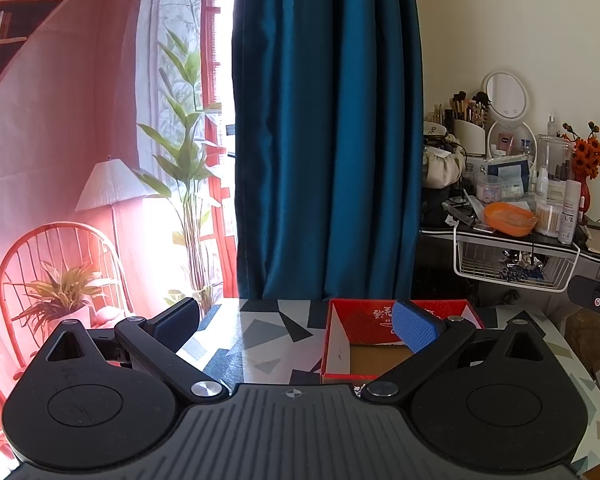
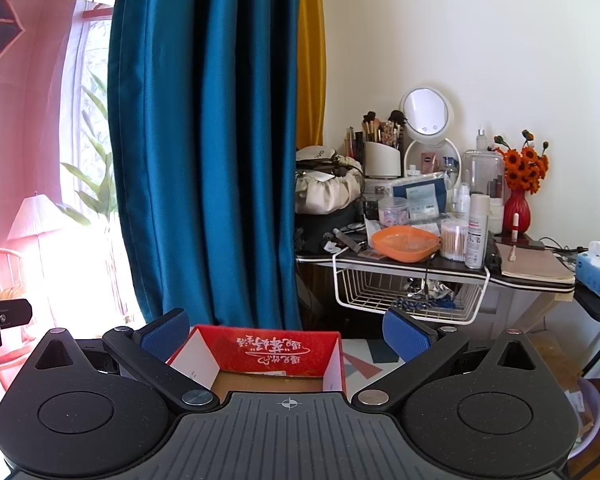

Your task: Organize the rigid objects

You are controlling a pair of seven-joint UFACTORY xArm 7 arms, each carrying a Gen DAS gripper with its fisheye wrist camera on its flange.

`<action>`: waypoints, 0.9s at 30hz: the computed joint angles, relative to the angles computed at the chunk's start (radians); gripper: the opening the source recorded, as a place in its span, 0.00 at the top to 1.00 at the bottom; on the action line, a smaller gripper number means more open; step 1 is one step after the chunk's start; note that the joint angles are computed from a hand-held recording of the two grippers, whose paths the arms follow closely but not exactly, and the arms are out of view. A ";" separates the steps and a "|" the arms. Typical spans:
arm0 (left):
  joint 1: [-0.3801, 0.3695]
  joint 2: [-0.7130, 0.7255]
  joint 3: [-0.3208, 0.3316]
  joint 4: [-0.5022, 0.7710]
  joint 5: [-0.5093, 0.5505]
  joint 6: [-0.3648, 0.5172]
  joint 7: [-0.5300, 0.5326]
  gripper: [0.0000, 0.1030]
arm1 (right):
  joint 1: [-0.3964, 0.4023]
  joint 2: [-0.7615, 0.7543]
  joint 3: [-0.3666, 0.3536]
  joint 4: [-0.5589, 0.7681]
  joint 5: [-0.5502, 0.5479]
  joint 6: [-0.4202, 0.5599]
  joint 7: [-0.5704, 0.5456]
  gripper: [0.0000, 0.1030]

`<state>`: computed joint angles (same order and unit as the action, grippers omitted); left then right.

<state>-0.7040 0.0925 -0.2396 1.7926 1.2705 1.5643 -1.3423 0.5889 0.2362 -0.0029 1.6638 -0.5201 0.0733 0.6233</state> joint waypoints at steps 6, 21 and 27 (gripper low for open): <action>0.004 -0.002 0.002 -0.007 -0.013 -0.011 -0.004 0.00 | -0.005 0.000 0.007 0.001 0.012 0.007 -0.016 0.00; 0.068 0.000 0.031 -0.059 -0.078 -0.103 0.004 0.00 | -0.051 0.098 0.054 0.042 0.197 -0.065 -0.176 0.00; 0.153 -0.019 0.058 -0.186 -0.125 -0.240 -0.057 0.00 | -0.025 0.225 0.015 0.120 0.277 -0.090 -0.239 0.00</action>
